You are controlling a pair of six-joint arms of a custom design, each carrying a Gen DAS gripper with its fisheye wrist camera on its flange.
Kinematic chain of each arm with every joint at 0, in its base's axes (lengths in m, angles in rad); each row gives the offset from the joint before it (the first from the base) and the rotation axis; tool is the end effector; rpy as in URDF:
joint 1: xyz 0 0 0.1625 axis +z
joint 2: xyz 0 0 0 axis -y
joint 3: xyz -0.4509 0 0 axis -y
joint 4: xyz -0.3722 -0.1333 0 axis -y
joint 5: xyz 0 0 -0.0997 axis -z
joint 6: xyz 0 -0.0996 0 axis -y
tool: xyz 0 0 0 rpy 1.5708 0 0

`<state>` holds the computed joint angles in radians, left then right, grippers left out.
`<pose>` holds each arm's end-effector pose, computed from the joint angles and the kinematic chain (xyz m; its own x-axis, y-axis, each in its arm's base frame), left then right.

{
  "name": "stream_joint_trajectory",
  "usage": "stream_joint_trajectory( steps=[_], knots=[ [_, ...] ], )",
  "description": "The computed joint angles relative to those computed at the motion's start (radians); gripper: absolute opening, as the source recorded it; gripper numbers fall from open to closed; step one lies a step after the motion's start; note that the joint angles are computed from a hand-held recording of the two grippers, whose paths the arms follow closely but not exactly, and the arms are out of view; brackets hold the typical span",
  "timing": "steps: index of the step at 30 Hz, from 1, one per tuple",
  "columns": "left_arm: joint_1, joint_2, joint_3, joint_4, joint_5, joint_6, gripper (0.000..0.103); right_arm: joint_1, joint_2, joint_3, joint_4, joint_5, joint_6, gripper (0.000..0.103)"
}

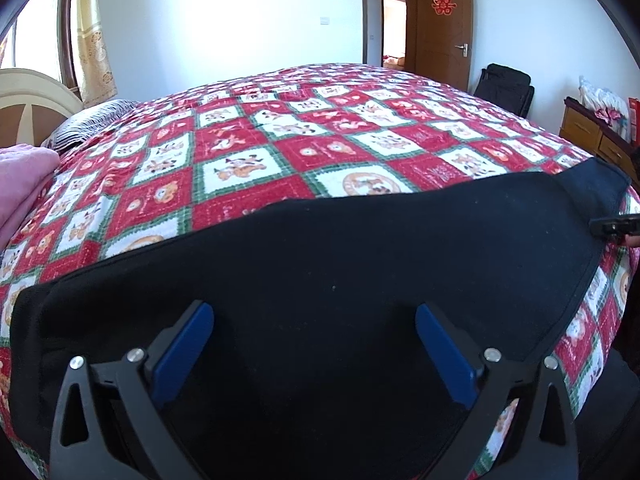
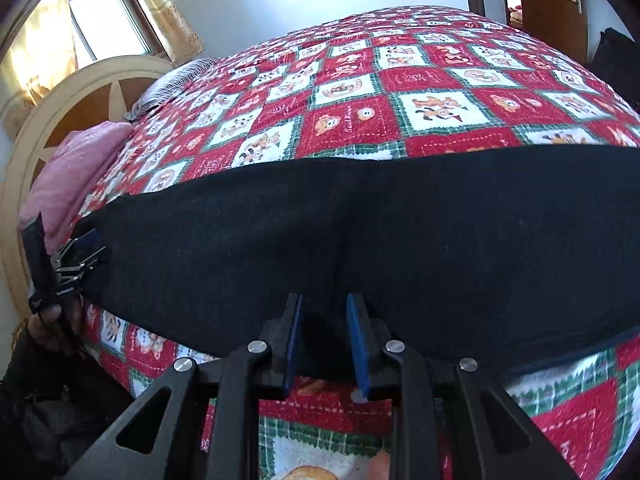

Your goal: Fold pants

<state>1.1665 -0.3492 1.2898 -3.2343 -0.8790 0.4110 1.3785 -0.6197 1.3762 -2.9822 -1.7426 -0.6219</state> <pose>-0.1214 -0.7840 0.0245 -0.6834 0.1975 -0.7028 0.6196 0.6660 -0.4154 -0.0343 -0.7845 0.1518 -0.8582 -0.2174 0.4650 -0.4286 0.8020 -0.4161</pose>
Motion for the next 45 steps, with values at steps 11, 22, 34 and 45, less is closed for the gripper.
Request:
stream_joint_trajectory(
  steps=[11,22,34,45],
  knots=[
    [-0.005,0.0,-0.01,0.035,0.028,-0.031,0.103,0.011,-0.007,-0.005,0.013,-0.031,0.008,0.025],
    [-0.02,0.007,-0.039,0.077,0.014,-0.028,0.103,-0.003,0.004,-0.003,-0.011,-0.012,-0.002,0.025],
    [-0.04,0.076,-0.143,0.166,0.023,0.029,0.103,-0.023,-0.063,0.061,-0.065,0.095,0.01,0.025],
    [-0.031,0.06,-0.099,0.111,0.003,-0.016,0.103,-0.116,-0.25,0.177,-0.384,0.103,0.282,0.025]
  ],
)
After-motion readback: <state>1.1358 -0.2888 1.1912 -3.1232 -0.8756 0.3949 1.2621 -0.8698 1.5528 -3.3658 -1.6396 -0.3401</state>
